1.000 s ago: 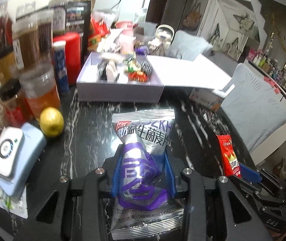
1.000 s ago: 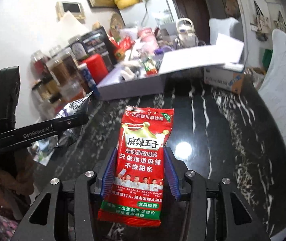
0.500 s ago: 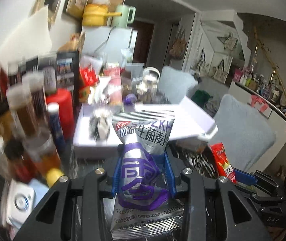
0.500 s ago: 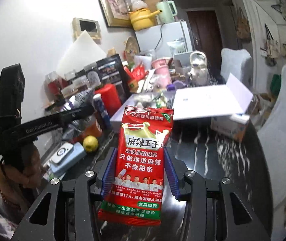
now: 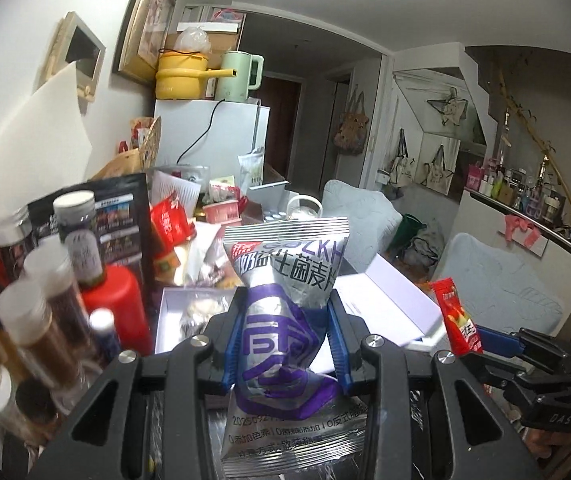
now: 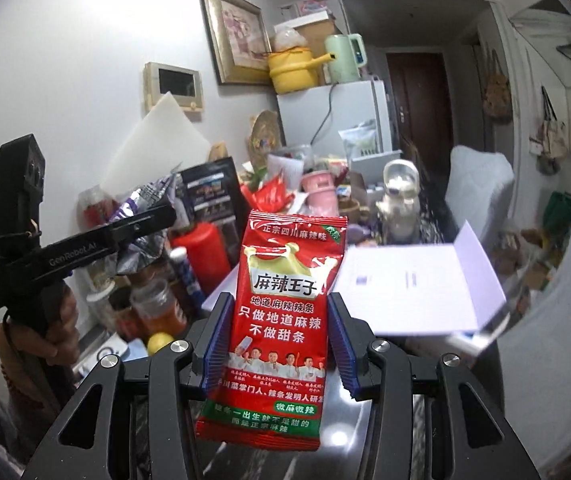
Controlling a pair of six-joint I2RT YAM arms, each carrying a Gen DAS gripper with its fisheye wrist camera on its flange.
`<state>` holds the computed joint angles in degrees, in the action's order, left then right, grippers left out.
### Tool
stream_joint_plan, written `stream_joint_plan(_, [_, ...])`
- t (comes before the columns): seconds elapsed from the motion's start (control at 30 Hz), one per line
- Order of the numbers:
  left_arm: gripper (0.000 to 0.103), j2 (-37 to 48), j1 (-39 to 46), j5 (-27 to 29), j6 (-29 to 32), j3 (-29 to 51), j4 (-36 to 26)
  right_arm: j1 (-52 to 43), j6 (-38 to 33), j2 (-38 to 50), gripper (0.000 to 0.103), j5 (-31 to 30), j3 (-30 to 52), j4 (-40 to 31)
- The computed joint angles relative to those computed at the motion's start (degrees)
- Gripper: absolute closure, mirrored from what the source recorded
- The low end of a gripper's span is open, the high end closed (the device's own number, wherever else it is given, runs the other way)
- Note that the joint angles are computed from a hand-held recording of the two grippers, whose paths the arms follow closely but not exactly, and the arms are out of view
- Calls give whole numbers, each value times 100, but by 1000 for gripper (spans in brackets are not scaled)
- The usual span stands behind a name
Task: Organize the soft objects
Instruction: 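Lift and carry the snack bag with left tool while right tool carries red packet over the box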
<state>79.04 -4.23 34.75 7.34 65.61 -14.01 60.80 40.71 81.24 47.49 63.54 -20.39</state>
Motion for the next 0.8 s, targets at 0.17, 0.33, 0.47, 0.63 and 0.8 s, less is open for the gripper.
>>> stream_joint_plan(0.17, [67, 658, -209, -225, -226, 600, 197, -611, -735, 115, 57, -535, 80, 543])
stream_joint_plan(0.33, [67, 1293, -407, -505, -360, 1112, 408, -1208, -1052, 457, 57, -1172, 239, 892])
stream_joint_plan(0.47, [67, 1789, -505, -680, -413, 1555, 402, -1596, -1273, 780, 57, -1602, 406, 1142])
stream_joint_plan(0.63, [67, 2323, -573, -814, -585, 2031, 465, -1973, -1552, 1149, 57, -1985, 711, 1455])
stream_joint_plan(0.8, [67, 2870, -630, -909, -674, 2600, 458, -2319, -1920, 1609, 57, -2285, 1239, 1598])
